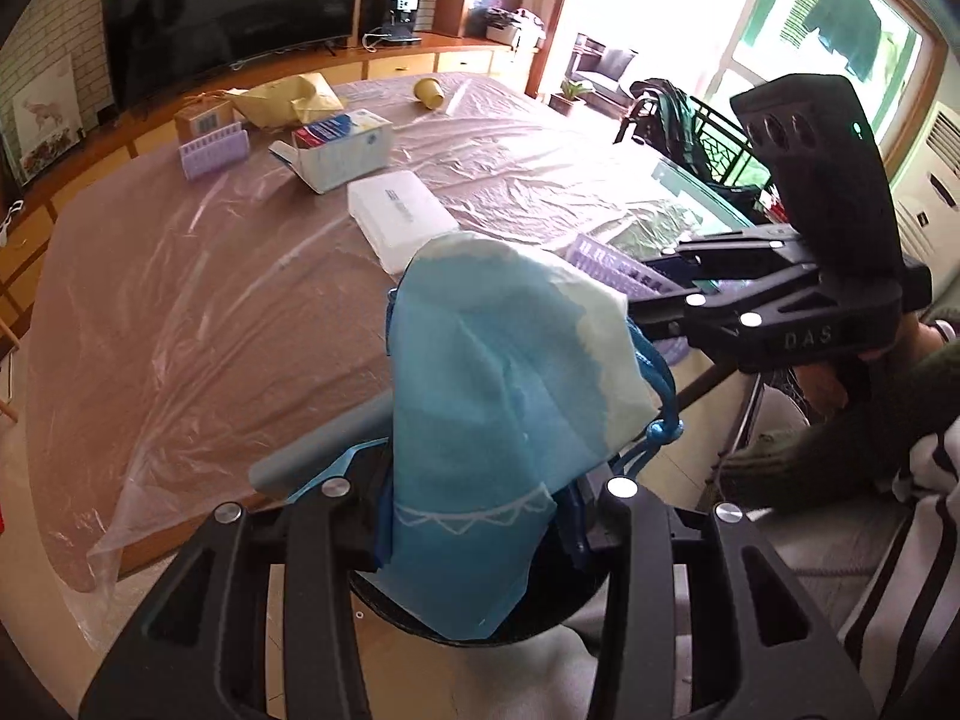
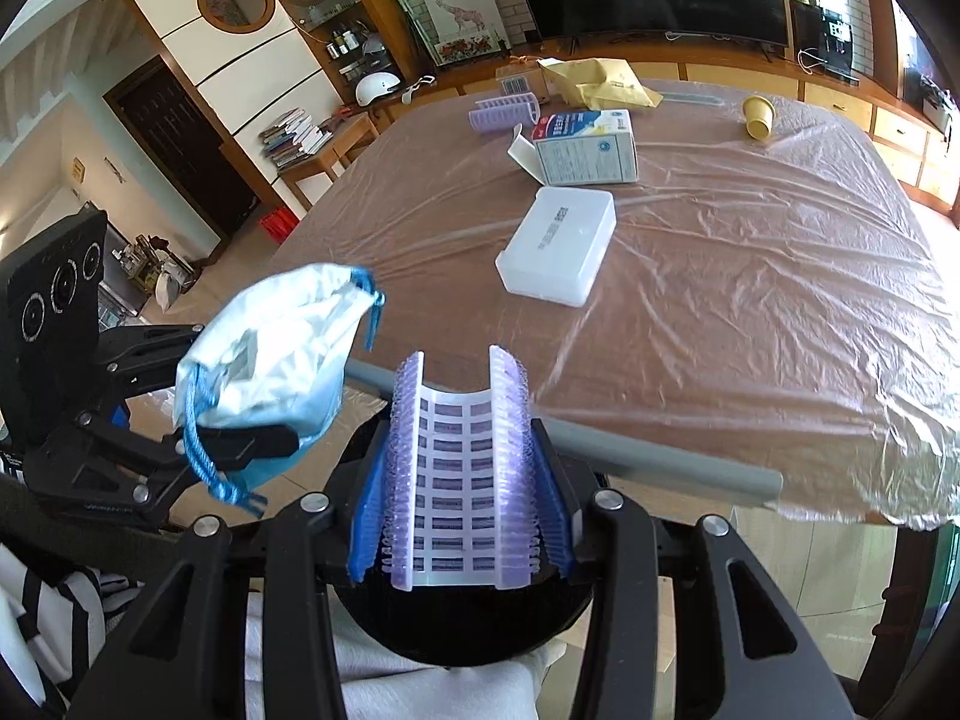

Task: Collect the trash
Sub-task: 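Carry the blue bag and lavender rack over the bin with both tools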

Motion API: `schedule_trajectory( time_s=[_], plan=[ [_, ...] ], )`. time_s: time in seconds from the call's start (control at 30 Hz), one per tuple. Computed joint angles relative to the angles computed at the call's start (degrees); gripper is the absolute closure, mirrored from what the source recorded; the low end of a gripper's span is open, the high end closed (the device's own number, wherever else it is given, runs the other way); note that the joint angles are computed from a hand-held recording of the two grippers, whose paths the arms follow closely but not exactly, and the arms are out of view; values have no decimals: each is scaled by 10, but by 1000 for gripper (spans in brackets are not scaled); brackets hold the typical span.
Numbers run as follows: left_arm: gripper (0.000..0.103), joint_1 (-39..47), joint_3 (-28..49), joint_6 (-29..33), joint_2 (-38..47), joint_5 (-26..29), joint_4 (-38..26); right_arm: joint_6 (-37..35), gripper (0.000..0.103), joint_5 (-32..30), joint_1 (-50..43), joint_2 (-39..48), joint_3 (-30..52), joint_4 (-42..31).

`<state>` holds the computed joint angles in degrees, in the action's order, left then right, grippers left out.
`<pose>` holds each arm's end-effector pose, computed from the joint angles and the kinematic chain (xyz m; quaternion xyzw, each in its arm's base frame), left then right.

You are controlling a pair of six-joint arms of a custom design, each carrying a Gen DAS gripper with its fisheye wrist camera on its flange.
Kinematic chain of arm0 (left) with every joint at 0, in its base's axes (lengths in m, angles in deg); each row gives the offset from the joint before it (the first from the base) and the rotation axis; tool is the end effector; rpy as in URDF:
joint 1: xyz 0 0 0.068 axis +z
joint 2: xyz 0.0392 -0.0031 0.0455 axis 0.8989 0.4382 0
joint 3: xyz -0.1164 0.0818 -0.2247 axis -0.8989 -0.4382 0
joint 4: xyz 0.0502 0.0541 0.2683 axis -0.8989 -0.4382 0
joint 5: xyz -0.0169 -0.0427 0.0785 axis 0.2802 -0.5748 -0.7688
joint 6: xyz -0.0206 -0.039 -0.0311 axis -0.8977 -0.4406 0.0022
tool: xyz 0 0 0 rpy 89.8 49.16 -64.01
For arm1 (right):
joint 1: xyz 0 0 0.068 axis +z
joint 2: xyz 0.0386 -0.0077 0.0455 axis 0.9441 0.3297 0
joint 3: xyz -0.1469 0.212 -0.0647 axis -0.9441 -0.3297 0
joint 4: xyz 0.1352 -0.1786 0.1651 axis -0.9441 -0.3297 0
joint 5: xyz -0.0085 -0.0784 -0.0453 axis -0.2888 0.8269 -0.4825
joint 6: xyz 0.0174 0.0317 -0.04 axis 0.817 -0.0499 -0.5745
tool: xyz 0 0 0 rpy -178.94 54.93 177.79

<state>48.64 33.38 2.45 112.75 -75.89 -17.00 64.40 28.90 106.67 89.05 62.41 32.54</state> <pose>0.1707 -0.0558 0.3002 0.1905 0.9322 -0.1448 0.2716 0.2172 0.1724 0.3247 -0.2633 0.9036 0.2677 0.2063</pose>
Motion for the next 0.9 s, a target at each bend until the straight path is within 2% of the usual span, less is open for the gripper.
schedule_trajectory(
  time_s=[0.47, 0.9],
  plan=[
    [61, -42, -71, -20, -15, -29, 1, -30, 61, 22, 29, -19, -50, -16],
    [61, -50, -120, -17, 2, -39, 33, -20, 61, 30, 49, -17, -88, 2]
  ],
)
